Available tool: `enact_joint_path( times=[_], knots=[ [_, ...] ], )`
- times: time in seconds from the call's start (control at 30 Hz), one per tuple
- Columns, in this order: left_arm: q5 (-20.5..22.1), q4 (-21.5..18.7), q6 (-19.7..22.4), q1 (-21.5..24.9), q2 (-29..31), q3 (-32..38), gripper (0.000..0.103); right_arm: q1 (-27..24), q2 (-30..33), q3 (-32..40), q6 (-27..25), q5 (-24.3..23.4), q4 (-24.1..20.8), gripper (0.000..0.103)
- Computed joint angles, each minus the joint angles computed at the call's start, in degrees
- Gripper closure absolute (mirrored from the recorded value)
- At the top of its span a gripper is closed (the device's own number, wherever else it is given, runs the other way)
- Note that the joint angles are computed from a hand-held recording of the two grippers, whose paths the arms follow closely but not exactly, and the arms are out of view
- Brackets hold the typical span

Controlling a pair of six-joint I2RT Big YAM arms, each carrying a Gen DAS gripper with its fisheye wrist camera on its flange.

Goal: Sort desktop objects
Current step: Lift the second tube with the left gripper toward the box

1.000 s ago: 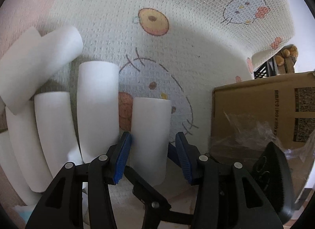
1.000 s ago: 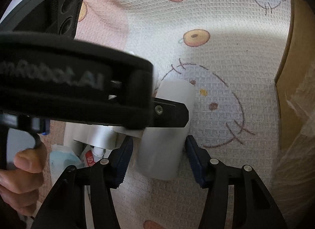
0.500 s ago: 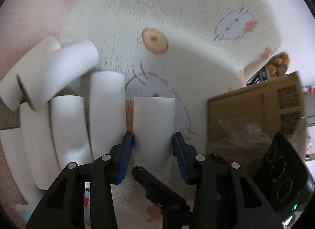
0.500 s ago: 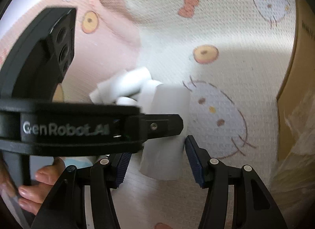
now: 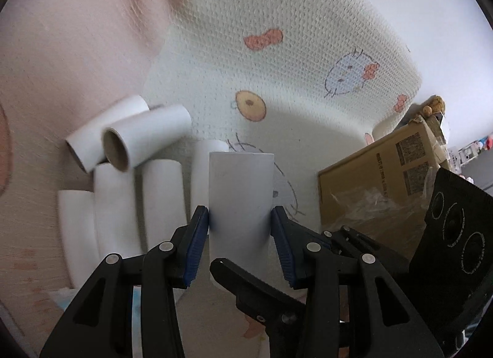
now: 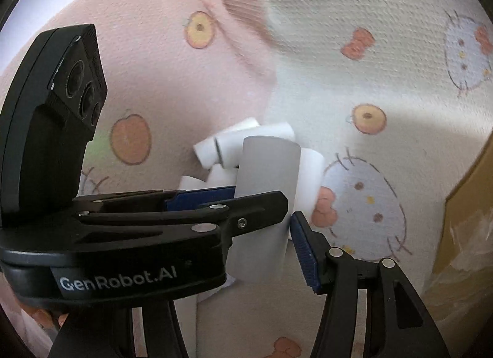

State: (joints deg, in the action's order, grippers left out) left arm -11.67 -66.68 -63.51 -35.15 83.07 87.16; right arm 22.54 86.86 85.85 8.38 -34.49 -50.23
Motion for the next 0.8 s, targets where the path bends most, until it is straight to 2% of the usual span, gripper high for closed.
enact_joint_path(
  times=[0.23, 0.33, 0.5, 0.8],
  knots=[
    [-1.8, -0.5, 1.6, -0.6, -1.0, 1.2, 0.057, -0.6, -0.6, 0.4, 2.0, -2.9, -0.3, 0.050],
    [-3.0, -1.4, 1.7, -1.2, -0.8, 2.5, 0.057, -0.3, -0.6, 1.4, 1.3, -2.2, -1.2, 0.050],
    [-5.8, -7.8, 1.9, -2.6, 1.2, 7.6, 0.057, -0.1, -1.2, 1.9, 1.6, -2.2, -1.0, 0.050],
    [-11.0, -18.4, 0.8, -4.8, 4.8, 17.6, 0.057, -1.1, -2.3, 3.1, 2.3, -6.1, -0.4, 0.050]
  ],
)
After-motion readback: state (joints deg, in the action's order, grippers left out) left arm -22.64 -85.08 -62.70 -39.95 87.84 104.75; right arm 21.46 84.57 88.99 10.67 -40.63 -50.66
